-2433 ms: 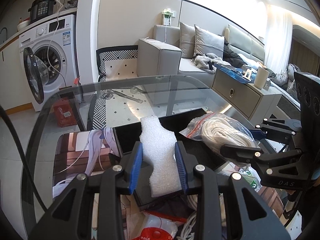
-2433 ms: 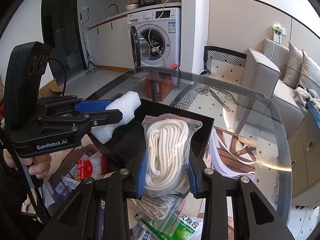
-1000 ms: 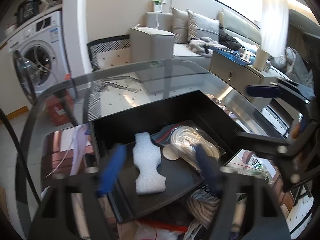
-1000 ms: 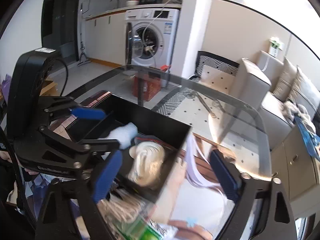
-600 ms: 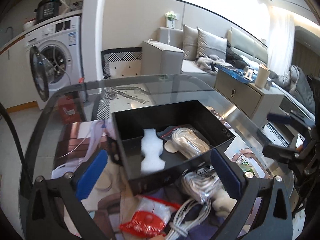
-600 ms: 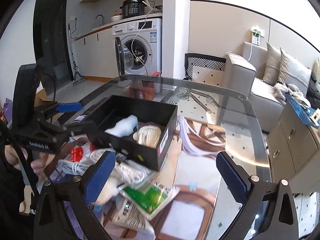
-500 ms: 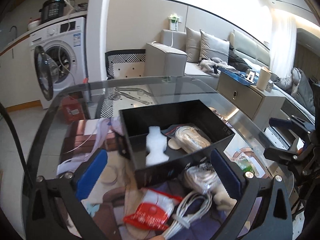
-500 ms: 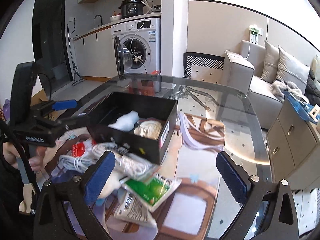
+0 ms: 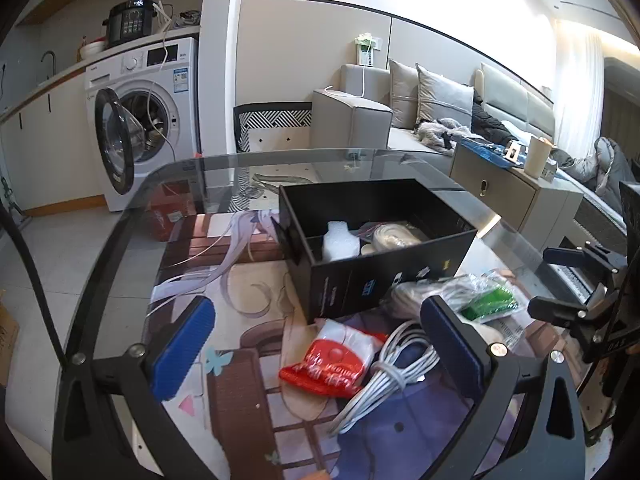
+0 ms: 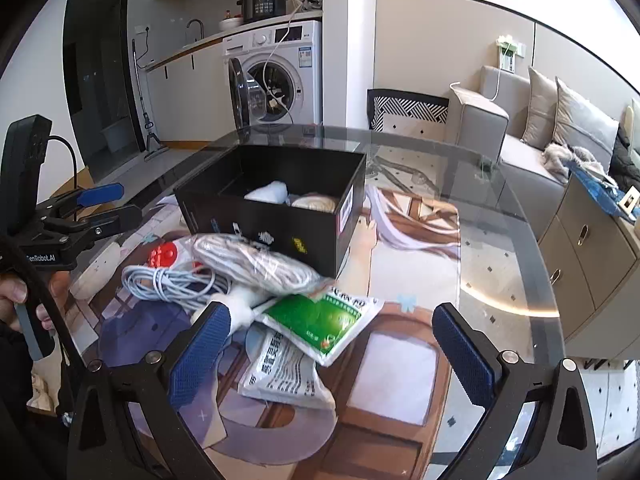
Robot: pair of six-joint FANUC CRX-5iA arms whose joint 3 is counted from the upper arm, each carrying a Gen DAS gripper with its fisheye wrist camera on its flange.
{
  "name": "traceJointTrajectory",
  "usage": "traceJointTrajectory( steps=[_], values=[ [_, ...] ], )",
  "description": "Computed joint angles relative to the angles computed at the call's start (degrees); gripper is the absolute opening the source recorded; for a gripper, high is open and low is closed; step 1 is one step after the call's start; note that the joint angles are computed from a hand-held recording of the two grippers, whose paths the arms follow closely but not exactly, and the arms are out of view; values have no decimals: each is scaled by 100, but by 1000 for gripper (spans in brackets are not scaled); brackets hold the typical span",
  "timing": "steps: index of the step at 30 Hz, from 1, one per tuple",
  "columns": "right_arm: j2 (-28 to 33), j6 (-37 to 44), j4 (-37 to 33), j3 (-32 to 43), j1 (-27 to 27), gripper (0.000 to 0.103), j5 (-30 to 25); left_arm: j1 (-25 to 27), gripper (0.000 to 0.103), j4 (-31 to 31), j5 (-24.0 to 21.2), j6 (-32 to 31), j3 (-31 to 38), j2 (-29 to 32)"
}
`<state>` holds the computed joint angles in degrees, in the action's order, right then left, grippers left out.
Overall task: Organize soft objects
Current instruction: 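Withdraw both tools from the box back toward the remaining items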
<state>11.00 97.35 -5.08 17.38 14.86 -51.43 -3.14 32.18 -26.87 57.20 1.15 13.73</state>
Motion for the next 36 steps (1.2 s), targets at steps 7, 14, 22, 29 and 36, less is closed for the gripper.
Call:
traceJointTrajectory(
  steps=[7,14,22,29,36],
  values=[
    [96,74,0,49,-49,103,-317,29,103,-159,-106,174,-30,-9],
    [326,-113,98,116,-21,103,-610,-11,103,-287,-203,114,30,55],
    [492,-32,-69,250,-11,103,-751,-8,103,-329,-328,-25,114,141],
    [556,-125,25,260,61,103,-721,-8,103,-359,-384,-95,138,169],
    [664,-242,193,279,129,102,-739,-16,103,-380,-689,-304,272,254]
  ],
)
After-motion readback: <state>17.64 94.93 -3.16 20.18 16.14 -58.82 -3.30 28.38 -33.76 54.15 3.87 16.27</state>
